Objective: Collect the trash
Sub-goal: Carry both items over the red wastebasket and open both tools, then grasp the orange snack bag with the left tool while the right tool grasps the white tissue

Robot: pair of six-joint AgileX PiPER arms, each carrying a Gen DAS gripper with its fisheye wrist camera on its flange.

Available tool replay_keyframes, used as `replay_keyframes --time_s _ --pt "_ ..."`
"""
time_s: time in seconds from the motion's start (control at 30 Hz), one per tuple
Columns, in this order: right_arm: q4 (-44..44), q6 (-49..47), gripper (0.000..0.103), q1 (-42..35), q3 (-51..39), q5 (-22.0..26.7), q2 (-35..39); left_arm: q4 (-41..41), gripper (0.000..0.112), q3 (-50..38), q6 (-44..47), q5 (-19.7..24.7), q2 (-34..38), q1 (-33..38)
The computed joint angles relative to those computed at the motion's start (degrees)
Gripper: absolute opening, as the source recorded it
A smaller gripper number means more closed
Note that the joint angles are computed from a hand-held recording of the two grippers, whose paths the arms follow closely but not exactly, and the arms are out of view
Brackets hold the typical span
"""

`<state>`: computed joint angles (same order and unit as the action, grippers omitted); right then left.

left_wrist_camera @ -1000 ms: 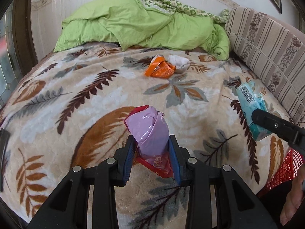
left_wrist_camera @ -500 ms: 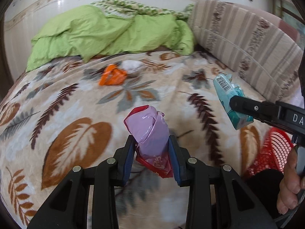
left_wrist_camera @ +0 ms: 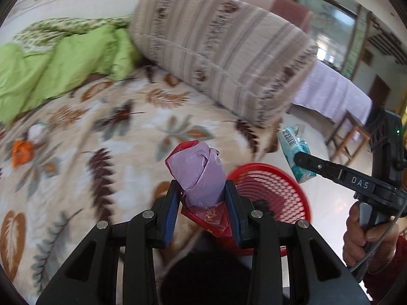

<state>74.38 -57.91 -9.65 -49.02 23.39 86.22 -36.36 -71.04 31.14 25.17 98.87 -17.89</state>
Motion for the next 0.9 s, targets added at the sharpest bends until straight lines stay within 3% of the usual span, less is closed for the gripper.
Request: replay_keyframes --time_s 0.1,0.17,0.2,0.33,0.5,0.73,0.9 --pt "-0.8 -0.06 0.04 -4.37 1.23 1.23 -0.86 1.55 0.035 -6.25 -2.73 4.0 4.17 -4.2" --pt "-4.42 2.81 0.052 -5.88 0.97 1.71 -0.03 5.33 0.053 -9.33 -6.5 5.24 6.54 -6.8" --pt "-4.79 3.15 0.052 -6.42 1.09 1.55 0.31 7.72 0.058 -10.43 -9.06 5.34 7.56 -7.75" --pt "-0.47 -1.83 0.052 -9.73 2.17 3.41 0.4 10.28 0.059 -10.07 -12.5 5.56 7.4 -8.32" --pt "4.25 -6.31 0.052 -8.13 1.68 4.39 1.23 13.48 0.06 -6.53 -16.09 3.79 4.04 -5.17" --pt "4.36 -4.37 0.052 3.89 -4.15 3.65 5.68 14.09 0.061 0.72 -16.49 1.58 -0.41 3.03" --pt "-4.62 5.43 0.052 14.5 -13.98 -0.28 12.03 9.08 0.062 3.42 -11.65 1.76 -0.63 12.26"
